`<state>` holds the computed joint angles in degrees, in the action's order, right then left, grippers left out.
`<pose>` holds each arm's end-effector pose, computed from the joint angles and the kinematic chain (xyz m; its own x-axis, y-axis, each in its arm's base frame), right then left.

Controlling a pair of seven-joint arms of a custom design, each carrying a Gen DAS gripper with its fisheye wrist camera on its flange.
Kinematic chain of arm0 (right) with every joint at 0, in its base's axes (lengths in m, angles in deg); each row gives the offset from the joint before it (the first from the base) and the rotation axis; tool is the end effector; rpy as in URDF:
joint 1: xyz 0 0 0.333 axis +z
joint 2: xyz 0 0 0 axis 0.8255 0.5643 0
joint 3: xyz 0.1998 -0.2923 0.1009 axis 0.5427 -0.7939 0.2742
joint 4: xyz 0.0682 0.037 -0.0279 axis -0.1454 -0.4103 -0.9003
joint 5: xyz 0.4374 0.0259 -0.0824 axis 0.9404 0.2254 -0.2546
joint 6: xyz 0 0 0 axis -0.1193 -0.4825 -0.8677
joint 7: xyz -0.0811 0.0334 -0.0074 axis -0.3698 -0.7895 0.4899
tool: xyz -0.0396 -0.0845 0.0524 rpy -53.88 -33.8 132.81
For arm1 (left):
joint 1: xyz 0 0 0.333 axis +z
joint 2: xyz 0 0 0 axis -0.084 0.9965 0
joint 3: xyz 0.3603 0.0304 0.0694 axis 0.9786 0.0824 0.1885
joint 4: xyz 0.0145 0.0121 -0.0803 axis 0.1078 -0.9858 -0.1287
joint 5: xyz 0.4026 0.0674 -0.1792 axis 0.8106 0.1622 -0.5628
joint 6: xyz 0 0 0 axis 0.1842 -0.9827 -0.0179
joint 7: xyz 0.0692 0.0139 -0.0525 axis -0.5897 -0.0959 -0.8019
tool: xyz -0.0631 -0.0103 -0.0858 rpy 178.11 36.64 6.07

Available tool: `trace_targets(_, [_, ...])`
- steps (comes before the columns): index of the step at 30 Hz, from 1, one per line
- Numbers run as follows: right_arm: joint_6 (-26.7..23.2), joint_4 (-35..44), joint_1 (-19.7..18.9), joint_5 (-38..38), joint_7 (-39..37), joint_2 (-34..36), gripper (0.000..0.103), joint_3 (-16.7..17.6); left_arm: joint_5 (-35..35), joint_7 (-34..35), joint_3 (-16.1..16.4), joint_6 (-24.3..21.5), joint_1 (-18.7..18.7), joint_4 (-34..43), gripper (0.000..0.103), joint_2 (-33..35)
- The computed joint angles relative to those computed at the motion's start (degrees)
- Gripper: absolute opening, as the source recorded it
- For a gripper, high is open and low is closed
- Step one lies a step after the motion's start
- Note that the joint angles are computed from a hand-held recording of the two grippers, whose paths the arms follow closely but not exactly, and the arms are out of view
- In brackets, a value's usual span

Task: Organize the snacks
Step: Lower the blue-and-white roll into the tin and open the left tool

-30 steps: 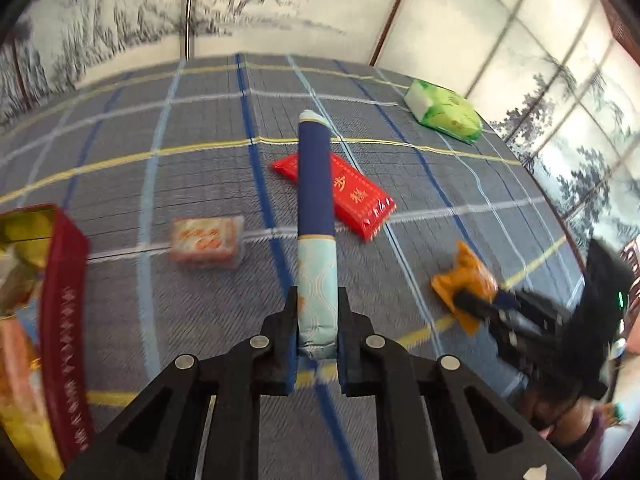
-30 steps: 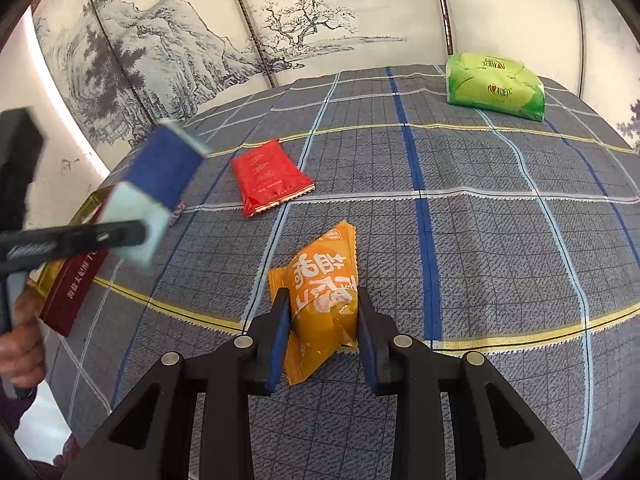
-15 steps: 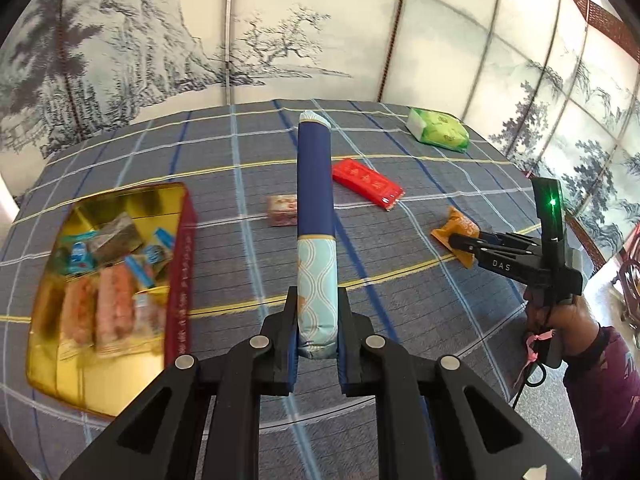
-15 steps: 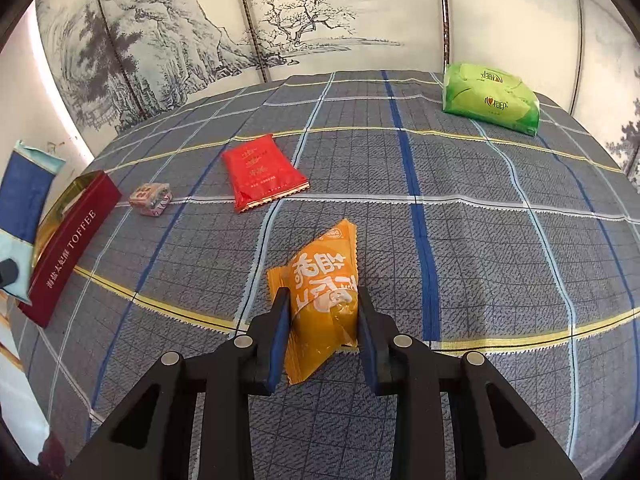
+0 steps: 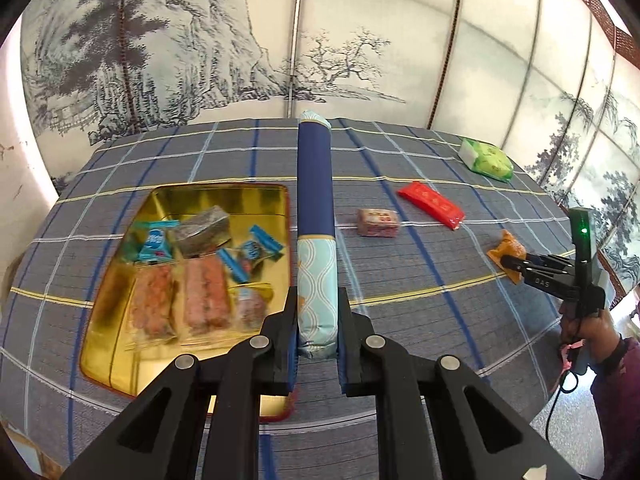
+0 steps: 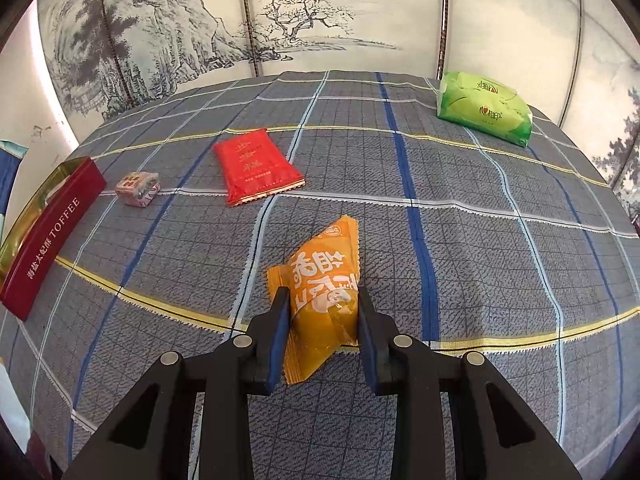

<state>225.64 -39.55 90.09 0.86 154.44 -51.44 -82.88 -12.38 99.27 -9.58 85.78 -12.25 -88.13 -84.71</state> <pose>0.6577 0.2738 0.3555 0.1741 -0.9816 -0.0787 -0.7647 -0.0844 -0.6389 0.5734 -0.0700 0.4858 -0.1139 -0.9880 0.1044 -0.7061 0.0066 -0.7081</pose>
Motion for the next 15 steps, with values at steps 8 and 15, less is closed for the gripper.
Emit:
trace_targets(8, [-1.1, 0.6, 4.2, -3.2, 4.5, 0.5, 0.032, -4.6, -0.5, 0.4, 1.2, 1.6, 0.8, -1.4, 0.013, 0.0])
trace_targets(15, [-2.0, 0.9, 5.4, -6.7, 8.2, 0.6, 0.032, -5.9, -0.6, 0.2, 1.8, 2.1, 1.6, -1.8, 0.013, 0.1])
